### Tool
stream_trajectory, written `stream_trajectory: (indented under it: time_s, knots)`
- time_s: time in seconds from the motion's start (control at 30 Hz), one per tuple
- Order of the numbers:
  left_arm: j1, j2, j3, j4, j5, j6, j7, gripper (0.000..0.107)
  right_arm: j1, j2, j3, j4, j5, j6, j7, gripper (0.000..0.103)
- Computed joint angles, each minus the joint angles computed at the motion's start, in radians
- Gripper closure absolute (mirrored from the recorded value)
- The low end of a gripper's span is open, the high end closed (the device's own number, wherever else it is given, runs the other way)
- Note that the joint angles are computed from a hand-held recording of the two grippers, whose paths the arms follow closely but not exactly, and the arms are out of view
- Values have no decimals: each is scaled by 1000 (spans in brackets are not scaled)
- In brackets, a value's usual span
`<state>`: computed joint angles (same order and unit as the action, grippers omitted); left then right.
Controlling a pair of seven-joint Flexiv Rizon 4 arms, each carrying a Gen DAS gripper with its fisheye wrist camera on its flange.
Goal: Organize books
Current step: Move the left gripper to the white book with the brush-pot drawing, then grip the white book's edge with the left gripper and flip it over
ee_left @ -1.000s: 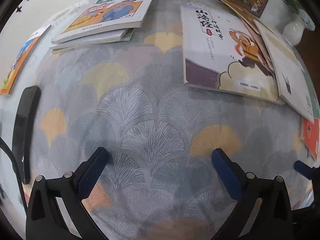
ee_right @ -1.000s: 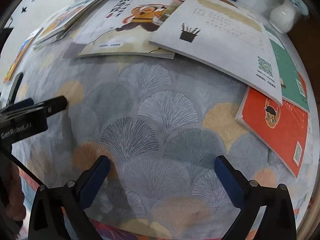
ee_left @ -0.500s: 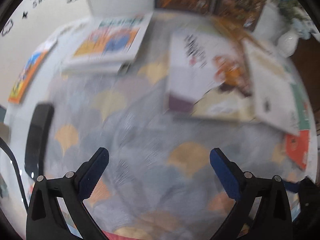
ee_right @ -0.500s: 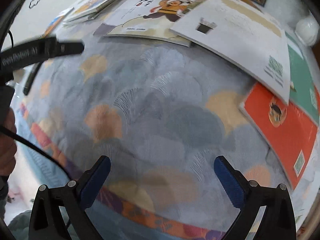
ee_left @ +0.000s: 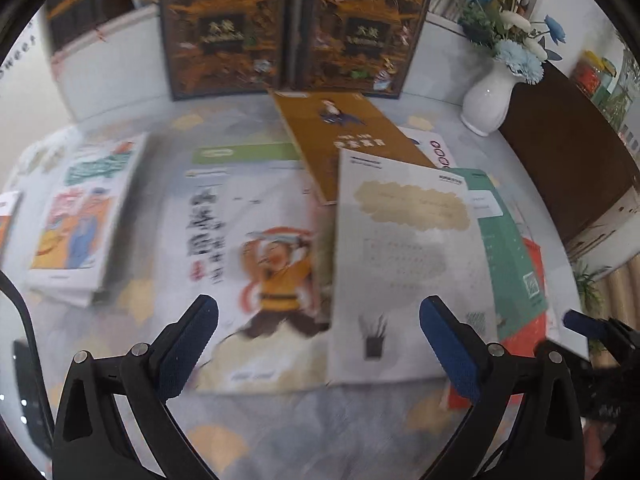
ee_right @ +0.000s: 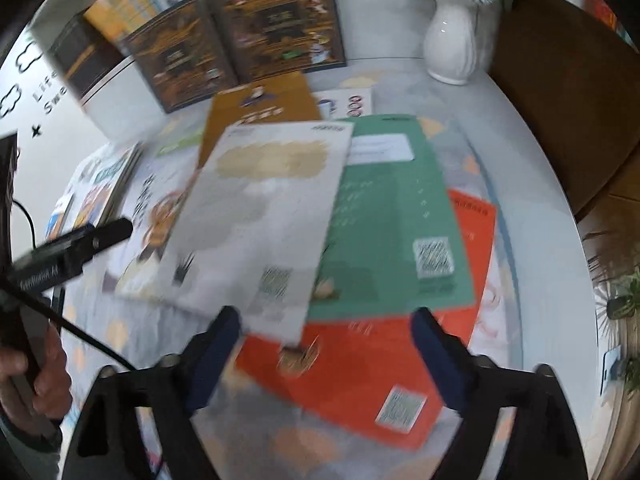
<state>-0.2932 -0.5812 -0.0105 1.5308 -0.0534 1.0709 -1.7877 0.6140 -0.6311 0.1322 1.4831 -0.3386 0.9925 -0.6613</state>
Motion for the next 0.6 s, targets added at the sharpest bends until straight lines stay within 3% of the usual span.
stream_trajectory:
  time_s: [0.2,0.27,0.47,0.6]
  knots:
    - [36,-70,-53,-61,-81,-71,46,35,-32,-101,47,-129,91,-11,-72,27]
    - [44,-79,-64,-60,-102,-69,62,36,-23,-130,42,-165,101,-8,-79,28]
    - [59,-101,-94,-59,-154,-53,130,36,-10,-220,53,-302,136,-79,-151,45]
    - [60,-114,-104,-57,-182,-66,156,36,12,-237,32,-329,138,-96,-164,46]
